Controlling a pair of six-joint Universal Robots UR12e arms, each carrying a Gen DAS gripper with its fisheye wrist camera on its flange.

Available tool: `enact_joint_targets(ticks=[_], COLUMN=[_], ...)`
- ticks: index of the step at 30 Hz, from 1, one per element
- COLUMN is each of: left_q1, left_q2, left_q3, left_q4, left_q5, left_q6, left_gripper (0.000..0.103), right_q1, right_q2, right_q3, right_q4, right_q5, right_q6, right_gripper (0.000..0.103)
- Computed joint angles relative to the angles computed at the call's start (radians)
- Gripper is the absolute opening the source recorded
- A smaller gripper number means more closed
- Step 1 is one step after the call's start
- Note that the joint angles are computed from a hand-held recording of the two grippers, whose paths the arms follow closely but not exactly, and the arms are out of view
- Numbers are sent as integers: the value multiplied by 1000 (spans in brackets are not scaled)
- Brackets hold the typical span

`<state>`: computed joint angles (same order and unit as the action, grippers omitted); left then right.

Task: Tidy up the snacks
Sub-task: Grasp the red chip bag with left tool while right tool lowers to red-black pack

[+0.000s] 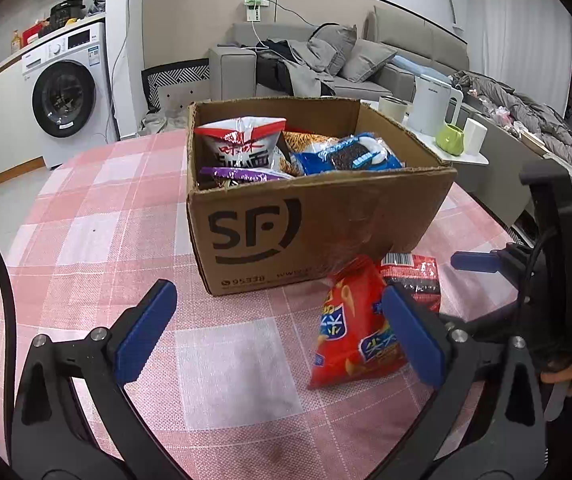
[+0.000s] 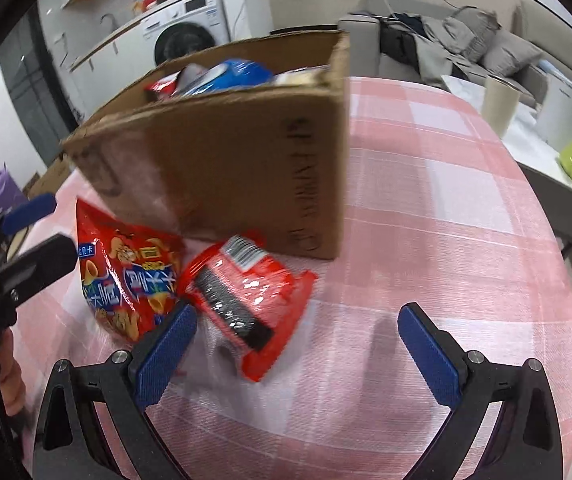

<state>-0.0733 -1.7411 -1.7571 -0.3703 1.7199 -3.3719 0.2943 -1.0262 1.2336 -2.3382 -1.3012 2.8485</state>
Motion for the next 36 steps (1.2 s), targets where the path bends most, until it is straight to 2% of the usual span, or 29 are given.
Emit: enact_joint_targets(ticks=[7,12,15,17,21,23,26,29,31,34,36], left_q1=[-4,-10,-10,-12,-8,-4,0,2,1,-1,-1], left_q2=[-6,-16,-23,-27,-37,-40,-48,-54,-57,-61,-61], left_q3=[2,6,10,11,16,16,20,20,21,24,20], left_q4=[-14,-22,-38,-40,-56,-58,-64,-66,-70,-69,-63], left_q5=[-7,-4,-19,-26,-50,-74,-115,-167,-195,-218,-225], left_q6=[40,61,75,78,79,77,93,122,132,141,139], left_gripper=[102,102,102,102,101,97,86,68,52,44,43], right_q1=[7,4,6,3,3,2,1,2,3,3,4], right_q2=[10,17,25,30,32,34,31,31,30,31,28], right_q3=[-5,-15,-25,-34,-37,-40,-34,-32,-30,-31,-26], right_q4=[3,-10,-17,-7,-15,-15,-14,-12,-11,-9,-10], right_q5=[2,-10,-47,-36,-34,-23,-5,5,9,11,11], right_q6=[-30,-6,15,17,-2,-10,-27,-46,-52,-56,-55], right_gripper=[103,103,102,102,97,93,85,78,75,74,73])
